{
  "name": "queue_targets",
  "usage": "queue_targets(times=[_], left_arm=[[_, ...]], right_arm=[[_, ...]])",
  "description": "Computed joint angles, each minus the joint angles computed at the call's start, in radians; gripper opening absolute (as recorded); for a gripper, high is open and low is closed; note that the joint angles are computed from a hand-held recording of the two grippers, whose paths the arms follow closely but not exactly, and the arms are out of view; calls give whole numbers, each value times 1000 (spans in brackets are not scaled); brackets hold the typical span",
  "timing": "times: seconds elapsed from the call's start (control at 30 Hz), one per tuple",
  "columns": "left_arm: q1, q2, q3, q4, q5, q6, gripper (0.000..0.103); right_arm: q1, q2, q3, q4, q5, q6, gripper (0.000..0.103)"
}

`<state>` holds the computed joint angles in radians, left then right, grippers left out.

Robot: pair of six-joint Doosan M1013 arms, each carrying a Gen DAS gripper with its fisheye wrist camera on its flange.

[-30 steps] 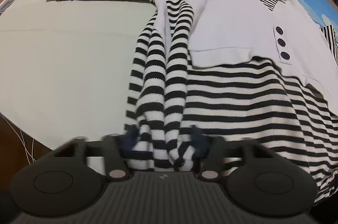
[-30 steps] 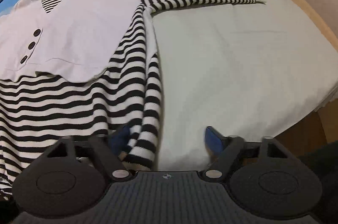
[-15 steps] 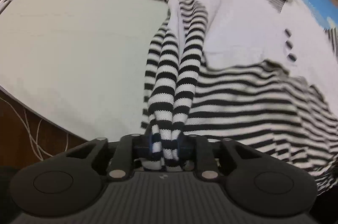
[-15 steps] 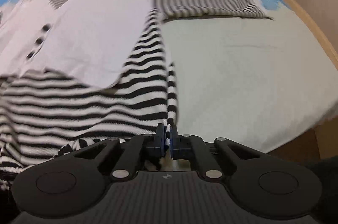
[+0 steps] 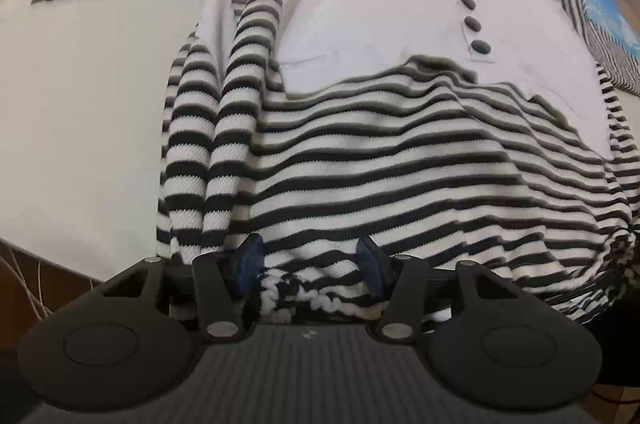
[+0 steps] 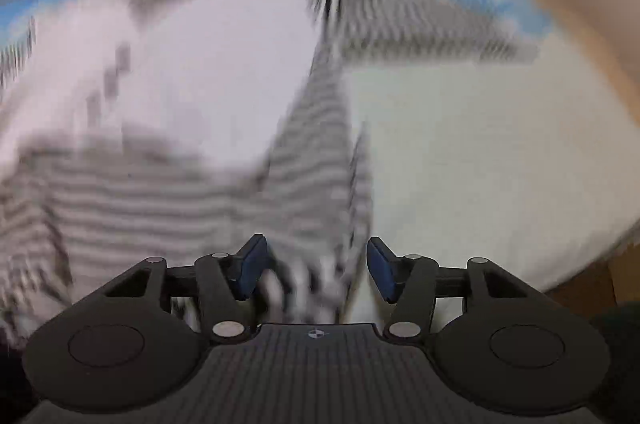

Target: Fold small clothes

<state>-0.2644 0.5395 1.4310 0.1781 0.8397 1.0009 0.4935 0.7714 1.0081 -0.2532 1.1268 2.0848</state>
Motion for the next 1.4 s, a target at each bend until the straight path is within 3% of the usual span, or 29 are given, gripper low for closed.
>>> queue_targets(times=[0.03, 0.13, 0.33, 0.73, 0.9, 1.03, 1.17, 1.27, 1.33, 1.4], left_arm=[[-8, -1, -7, 34, 10, -10, 58], [-22, -25, 15, 101, -61, -25, 67], [-28, -39, 27, 142, -131, -60, 68], [-46, -70, 79, 412, -255, -337, 70], [-69, -82, 104, 669, -276, -546, 74], [-79, -84, 110, 821, -262, -681, 76], [-63, -75, 70, 739, -233, -668, 76], [-40, -63, 17, 666, -205, -609, 75], [-21, -50, -23, 647, -184, -590, 73], [5, -19, -86, 629, -147, -567, 69]], right_arm=[[1, -4, 8, -7, -12, 15, 57], [6, -20, 23, -48, -74, 62, 57], [20, -52, 59, -170, -184, 127, 56], [31, -106, 119, -385, -369, 361, 55], [-5, -119, 88, -265, -513, 220, 59], [-35, -111, 42, -240, -613, 96, 71], [-66, -81, -10, -194, -661, -20, 80], [-73, -53, -36, -242, -624, 60, 80], [-75, -28, -82, -189, -560, 61, 76], [-68, -16, -99, -264, -540, 134, 76]])
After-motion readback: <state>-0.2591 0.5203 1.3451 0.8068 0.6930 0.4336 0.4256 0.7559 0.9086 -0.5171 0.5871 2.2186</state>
